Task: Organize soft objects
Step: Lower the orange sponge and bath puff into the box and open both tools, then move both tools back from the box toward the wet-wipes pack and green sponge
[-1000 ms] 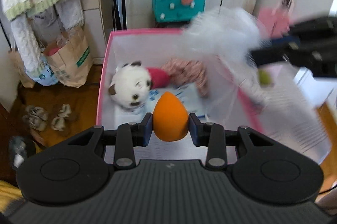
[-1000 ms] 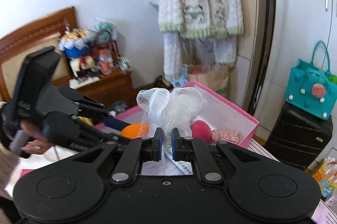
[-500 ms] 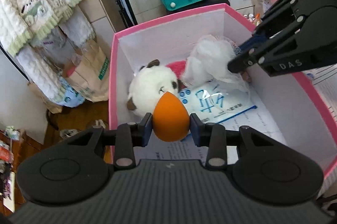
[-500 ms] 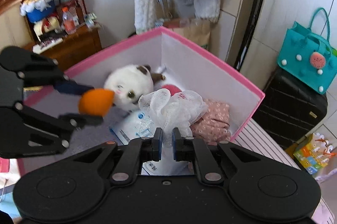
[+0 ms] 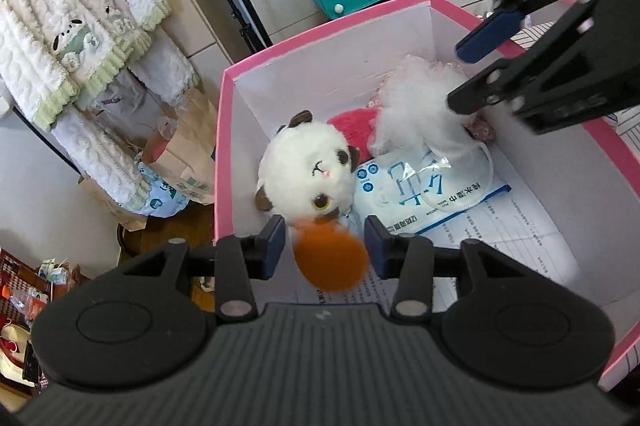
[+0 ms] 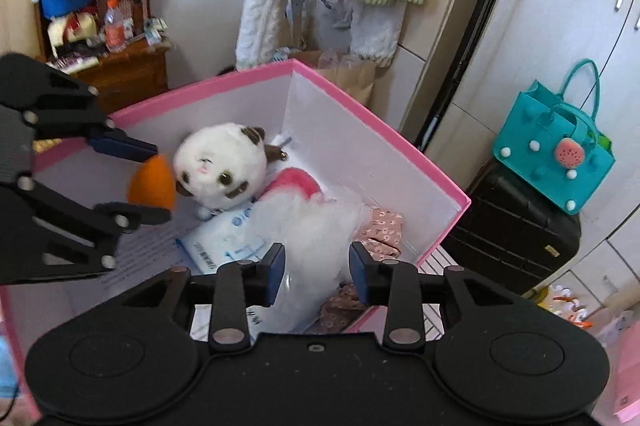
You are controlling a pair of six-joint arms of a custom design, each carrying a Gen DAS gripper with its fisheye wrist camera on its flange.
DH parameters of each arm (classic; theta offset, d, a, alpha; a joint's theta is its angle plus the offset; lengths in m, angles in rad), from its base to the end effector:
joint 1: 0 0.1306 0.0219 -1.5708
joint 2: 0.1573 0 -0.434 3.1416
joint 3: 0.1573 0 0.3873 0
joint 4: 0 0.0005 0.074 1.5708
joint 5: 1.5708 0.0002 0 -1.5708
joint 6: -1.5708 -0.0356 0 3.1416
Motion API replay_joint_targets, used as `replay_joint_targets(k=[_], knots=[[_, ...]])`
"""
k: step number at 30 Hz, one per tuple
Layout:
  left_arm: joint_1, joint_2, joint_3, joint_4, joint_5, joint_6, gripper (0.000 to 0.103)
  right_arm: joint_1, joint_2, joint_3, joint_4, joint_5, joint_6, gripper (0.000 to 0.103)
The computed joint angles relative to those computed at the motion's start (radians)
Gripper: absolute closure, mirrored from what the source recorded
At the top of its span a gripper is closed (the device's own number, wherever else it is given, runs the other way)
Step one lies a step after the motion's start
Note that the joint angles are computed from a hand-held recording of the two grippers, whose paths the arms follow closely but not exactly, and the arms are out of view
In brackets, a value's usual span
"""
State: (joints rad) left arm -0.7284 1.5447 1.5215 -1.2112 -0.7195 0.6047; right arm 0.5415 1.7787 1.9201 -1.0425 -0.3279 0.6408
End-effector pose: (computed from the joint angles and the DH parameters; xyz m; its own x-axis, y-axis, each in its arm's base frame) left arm 0.3876 -0.3150 0.4567 -0.7719 0.1155 -0.6252 -0.1221 0.9381 0.3241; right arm 0.5317 0.3326 0.5060 -0.1444 -0.7473 -0.6485 -0.9301 0.3262 -0.1687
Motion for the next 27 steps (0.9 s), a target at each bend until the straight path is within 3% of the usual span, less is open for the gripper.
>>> replay_joint_targets(k=[9, 18, 27], knots=[[-0.004, -0.042, -0.005, 0.026, 0.056, 0.051, 0.056, -0.051, -0.026, 0.023, -0.11, -0.148, -0.042, 0.063], [-0.069, -0.076, 0.055, -0.058, 0.067, 0.126, 0.05, -0.085, -0.091, 0.006, -0.204, -0.255, -0.027, 0.063], [-0.15, -0.097, 0.121, -0.155, 0.101, 0.208, 0.048, -0.119, -0.194, -0.055, -0.229, -0.31, 0.027, 0.06]])
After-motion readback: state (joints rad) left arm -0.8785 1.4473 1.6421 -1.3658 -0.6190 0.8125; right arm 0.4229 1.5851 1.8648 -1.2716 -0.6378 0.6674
